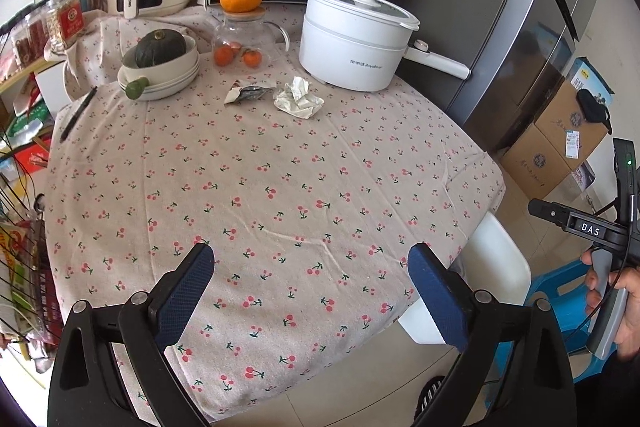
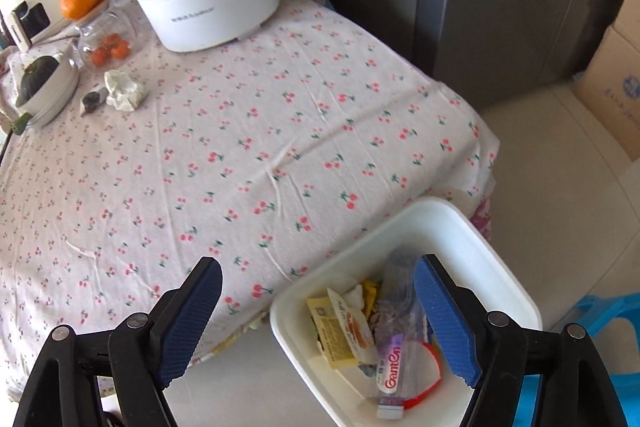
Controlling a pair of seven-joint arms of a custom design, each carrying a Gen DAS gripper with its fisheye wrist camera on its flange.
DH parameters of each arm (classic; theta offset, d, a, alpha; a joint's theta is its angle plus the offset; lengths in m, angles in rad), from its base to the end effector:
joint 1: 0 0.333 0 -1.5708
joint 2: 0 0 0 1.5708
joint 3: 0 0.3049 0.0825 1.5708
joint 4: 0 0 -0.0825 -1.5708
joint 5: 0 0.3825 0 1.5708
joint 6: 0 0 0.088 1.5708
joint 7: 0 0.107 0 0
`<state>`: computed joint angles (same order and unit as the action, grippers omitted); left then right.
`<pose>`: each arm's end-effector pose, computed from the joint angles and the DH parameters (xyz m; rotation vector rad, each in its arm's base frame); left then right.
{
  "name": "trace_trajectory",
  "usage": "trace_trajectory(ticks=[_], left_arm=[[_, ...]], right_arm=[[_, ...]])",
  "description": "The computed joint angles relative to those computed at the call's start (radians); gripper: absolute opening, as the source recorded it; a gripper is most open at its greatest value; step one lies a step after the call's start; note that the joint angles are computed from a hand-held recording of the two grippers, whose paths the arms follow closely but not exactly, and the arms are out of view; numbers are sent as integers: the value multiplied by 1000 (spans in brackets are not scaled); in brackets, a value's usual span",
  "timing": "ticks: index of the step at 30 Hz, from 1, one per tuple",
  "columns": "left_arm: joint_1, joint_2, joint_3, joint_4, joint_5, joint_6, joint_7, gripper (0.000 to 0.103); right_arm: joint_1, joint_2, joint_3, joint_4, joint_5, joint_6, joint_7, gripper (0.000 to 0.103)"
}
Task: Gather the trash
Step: 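Move both tools back over the table toward the crumpled tissue and wrapper, then grasp the crumpled tissue with the right tool while the left tool grasps the snack wrapper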
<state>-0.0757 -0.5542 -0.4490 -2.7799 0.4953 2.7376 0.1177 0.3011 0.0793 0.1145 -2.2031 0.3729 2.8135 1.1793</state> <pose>0.3367 -0.2050 0.3905 -2.2682 1.3208 -0.6671 0.5361 0.2163 0.3930 -2.2260 1.3463 -0.2779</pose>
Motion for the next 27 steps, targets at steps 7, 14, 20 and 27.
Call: trace_trajectory(ticks=[7, 14, 20, 27], left_arm=[[-5, -43, 68, -12, 1, -115, 141, 99], [147, -81, 89, -86, 70, -38, 135, 99], [359, -24, -6, -125, 219, 101, 16, 99], [499, 38, -46, -142, 291, 255, -54, 99]], right_arm=[[42, 37, 33, 79, 31, -2, 39, 86], [98, 167, 56, 231, -108, 31, 100, 87], [122, 362, 110, 418, -174, 53, 54, 87], [195, 670, 121, 787, -243, -43, 58, 87]])
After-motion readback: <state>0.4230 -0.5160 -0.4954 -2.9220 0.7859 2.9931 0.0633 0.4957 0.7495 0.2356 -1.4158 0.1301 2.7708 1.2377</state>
